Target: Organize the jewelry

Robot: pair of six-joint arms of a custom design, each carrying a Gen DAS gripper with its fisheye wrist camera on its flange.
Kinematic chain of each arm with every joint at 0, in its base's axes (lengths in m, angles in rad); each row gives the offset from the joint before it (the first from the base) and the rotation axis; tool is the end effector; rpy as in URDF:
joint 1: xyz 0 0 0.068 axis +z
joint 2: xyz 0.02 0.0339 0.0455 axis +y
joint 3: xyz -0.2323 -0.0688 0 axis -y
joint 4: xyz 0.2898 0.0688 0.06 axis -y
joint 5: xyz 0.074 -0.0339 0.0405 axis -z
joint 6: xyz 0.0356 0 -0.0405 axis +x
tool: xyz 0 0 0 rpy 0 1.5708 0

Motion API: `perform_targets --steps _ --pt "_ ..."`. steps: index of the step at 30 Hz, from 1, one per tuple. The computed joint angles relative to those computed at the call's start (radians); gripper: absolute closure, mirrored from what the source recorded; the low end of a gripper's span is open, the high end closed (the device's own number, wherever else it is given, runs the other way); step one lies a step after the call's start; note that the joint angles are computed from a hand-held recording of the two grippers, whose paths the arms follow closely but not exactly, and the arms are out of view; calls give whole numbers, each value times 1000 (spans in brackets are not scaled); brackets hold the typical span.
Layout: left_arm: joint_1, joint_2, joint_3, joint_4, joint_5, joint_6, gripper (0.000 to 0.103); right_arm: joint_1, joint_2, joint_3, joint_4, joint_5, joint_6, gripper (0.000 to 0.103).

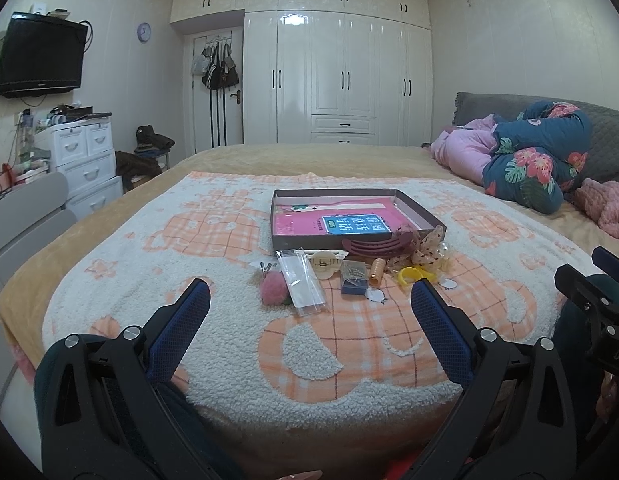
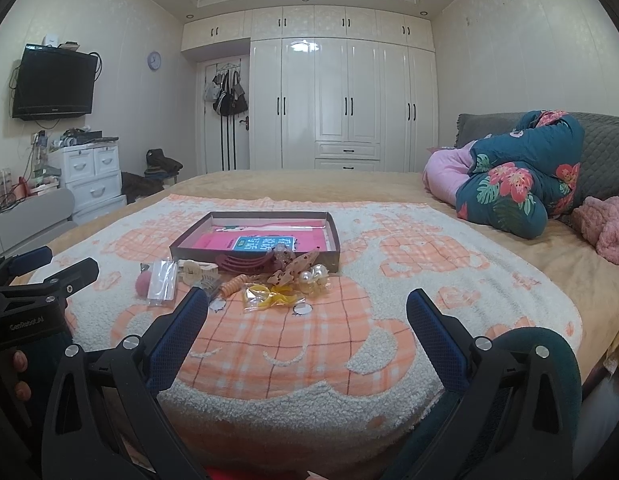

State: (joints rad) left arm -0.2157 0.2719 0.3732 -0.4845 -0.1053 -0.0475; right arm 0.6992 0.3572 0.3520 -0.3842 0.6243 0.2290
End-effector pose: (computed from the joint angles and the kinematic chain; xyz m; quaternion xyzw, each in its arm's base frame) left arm 0.1766 -0.0349 0.2240 0.0402 0.8272 -0.0301 0.5596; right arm 0.1570 0.1048 0.2142 -0.0178 0.8085 0.0092 0.5881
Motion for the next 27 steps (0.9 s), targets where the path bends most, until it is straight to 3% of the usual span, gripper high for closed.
perform_targets --steps 16,27 --pt "138 52 39 0 48 -34 11 -20 145 62 60 -158 -45 6" --pt "218 266 130 35 131 -54 11 -86 376 186 125 -285 -88 6"
